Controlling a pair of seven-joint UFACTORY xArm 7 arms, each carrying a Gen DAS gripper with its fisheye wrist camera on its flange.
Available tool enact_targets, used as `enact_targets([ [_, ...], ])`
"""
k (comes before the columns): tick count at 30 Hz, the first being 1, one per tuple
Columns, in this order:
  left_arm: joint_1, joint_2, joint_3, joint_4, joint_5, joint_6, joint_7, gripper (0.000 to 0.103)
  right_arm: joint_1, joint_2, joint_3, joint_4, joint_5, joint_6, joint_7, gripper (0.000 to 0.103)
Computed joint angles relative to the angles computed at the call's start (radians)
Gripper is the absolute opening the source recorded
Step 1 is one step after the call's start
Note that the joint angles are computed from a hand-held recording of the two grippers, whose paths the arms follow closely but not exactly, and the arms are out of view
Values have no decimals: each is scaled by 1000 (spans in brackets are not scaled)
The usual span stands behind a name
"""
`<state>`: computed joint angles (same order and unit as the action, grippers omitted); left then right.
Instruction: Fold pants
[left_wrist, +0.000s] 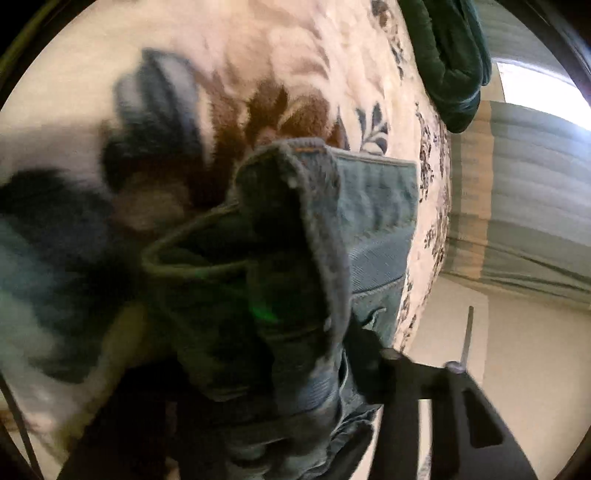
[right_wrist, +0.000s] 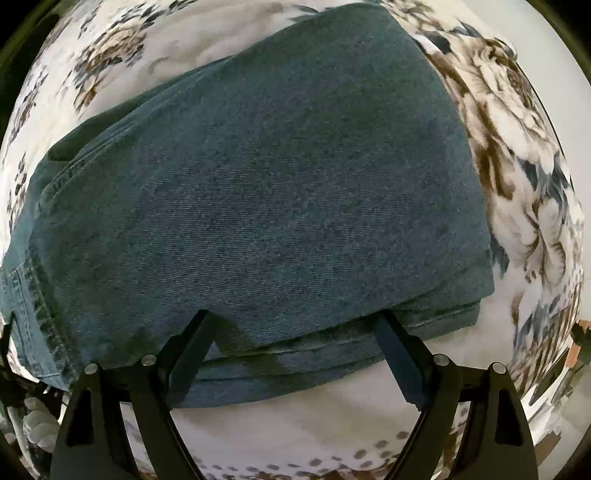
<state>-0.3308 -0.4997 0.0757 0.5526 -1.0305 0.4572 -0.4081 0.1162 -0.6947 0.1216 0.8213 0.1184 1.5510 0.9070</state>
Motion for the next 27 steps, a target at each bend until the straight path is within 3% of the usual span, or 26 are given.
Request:
enact_targets([
  [3,27,-4,-33,23,108,18,-37,27,8,4,-4,-7,-6,8,-27,90],
  [6,46,5,-57,80,236,57,-67,25,25,66,-11,3,-1,9,-87,91],
  [11,55,19,-83,170,402,127,-87,24,24,46,-13,41,4,1,-110,91],
  [14,50,22,-88,193,446,151,-83,24,26,-22,-17,55,77,-101,-82,91],
  [16,47,18,-81,186,452,155,-77,24,39,12,-14,98,117,-165,-83,91],
  [19,49,5,-72,157,443,154,-88,24,75,136,8,187,144,-280,-119,91],
  [21,47,7,-61,149,433,154,-86,24,99,287,38,285,112,-282,-145,89],
  [22,48,5,-61,148,434,157,-88,24,109,339,39,311,104,-265,-155,84],
  [23,45,3,-57,145,429,158,-81,24,119,388,35,333,106,-246,-169,55],
  [24,43,-3,-56,143,428,164,-75,24,121,418,37,346,102,-231,-147,3],
  [27,37,-4,-47,142,414,165,-53,24,111,392,33,308,89,-308,-49,5],
])
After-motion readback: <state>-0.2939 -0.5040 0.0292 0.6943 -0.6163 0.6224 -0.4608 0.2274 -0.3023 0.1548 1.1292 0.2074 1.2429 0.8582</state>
